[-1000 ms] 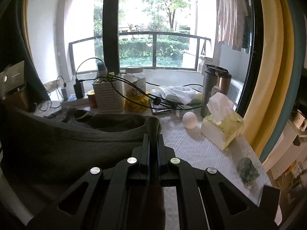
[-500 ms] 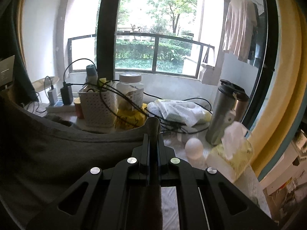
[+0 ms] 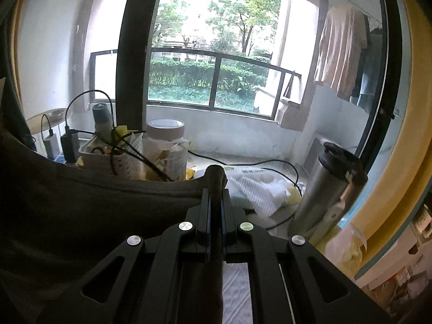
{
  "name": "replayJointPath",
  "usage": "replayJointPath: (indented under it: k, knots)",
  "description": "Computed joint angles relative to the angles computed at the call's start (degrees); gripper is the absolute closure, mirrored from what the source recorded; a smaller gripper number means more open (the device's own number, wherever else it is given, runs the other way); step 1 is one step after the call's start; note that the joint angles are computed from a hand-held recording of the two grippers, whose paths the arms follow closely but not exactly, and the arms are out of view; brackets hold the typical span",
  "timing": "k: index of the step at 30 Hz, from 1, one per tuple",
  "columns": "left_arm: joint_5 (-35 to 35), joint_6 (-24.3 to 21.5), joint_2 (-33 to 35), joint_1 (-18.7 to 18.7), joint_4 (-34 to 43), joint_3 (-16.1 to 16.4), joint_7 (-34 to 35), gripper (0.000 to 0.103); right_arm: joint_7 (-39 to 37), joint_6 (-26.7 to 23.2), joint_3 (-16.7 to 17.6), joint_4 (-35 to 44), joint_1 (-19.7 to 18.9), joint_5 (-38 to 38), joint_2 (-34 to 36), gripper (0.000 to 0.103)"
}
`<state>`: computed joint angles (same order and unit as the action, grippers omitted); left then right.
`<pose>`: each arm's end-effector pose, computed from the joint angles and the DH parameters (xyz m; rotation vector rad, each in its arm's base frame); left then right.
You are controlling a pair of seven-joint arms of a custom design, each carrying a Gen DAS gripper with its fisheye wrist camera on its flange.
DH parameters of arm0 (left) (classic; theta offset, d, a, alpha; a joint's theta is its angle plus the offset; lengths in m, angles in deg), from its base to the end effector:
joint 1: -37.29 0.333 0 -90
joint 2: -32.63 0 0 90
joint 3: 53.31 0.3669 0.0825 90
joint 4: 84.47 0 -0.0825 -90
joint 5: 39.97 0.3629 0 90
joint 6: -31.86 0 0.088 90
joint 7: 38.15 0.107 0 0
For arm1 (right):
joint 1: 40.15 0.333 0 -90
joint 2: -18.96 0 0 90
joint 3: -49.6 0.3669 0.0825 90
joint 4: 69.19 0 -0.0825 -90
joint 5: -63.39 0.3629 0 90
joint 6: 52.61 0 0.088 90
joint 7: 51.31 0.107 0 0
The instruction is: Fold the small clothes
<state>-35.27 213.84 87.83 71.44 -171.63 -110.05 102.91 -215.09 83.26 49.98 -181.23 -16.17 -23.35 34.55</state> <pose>0.7758 -0.0245 0.4166 -0.9644 2.0026 -1.2236 0.5740 0.2471 0.4232 -1.3985 1.9051 -1.2724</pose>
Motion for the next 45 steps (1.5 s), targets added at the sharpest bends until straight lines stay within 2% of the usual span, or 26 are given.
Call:
replayJointPath:
  k: [4,7,9,15,18,20,21,22,23,24,25,27,31,35,41,45]
  knots:
    - [-0.3,-0.2,0.8,-4.3,4.3,3.5,-0.3,0.095,-1.3,-1.2,-0.4,1.3,0.1,0.8,1.6,0.098]
    - [-0.4,2.5,0.8,-7.7,5.4,7.5,-1.3,0.095,-4.6,-4.1,-0.8,2.9,0.9,2.8,3.7,0.098]
    - [0.5,3.1,1.1,-9.6,6.3,9.8,-2.4,0.095,-4.7,-3.5,-1.2,3.0,0.7,3.5,4.2,0.098]
    - [0.8,-0.2,2.8,-13.4,10.8,13.9,-3.9,0.095,-5.0,-3.9,-2.3,3.6,1.0,5.7,5.6,0.098]
    - [-1.3,-4.7,2.3,-15.0,12.8,16.4,-3.8,0.095,-6.1,-4.7,-2.5,4.3,1.3,7.5,6.2,0.096]
    - [-3.1,-4.2,1.5,-16.4,12.7,18.8,-4.1,0.085,-5.8,-5.2,-2.7,4.2,1.7,8.3,6.1,0.095]
    - [-4.0,-3.4,1.1,-16.7,12.3,19.5,-4.1,0.063,-5.4,-5.2,-2.8,3.9,1.8,8.2,5.9,0.093]
    - [-4.7,-3.0,0.8,-16.4,11.8,19.4,-4.1,0.043,-4.9,-5.1,-2.8,3.6,1.9,8.3,5.6,0.085]
    - [-5.5,-3.0,0.5,-15.8,11.3,18.8,-4.1,0.04,-4.0,-5.0,-2.8,3.0,2.0,8.2,5.0,0.079]
    - [-6.0,-3.3,0.2,-15.3,10.9,18.4,-4.1,0.04,-3.4,-5.1,-2.7,2.5,2.1,8.1,4.6,0.066]
    - [-6.6,-3.7,-0.5,-14.8,10.2,18.4,-4.2,0.04,-2.8,-5.5,-2.5,2.1,2.3,8.0,4.3,0.063]
    - [-7.5,-3.5,-1.5,-14.1,8.7,18.4,-4.1,0.04,-2.5,-6.3,-2.1,1.3,2.6,8.2,3.6,0.063]
    - [-8.9,-2.6,-5.1,-10.2,1.8,17.0,-4.3,0.04,-0.8,-7.5,-0.8,-1.4,3.2,9.2,1.3,0.062]
    - [-10.3,-2.4,-8.4,-7.2,-4.2,16.8,-6.1,0.04,1.7,-8.6,0.8,-5.0,3.8,10.3,-1.2,0.063]
    - [-12.1,-3.1,-11.2,1.5,-13.9,12.0,-7.0,0.039,6.4,-8.7,3.6,-11.9,4.2,13.9,-5.4,0.062]
    - [-13.0,-4.8,-12.4,6.5,-18.8,9.0,-5.6,0.039,10.0,-6.9,5.0,-15.9,4.2,15.3,-7.8,0.062]
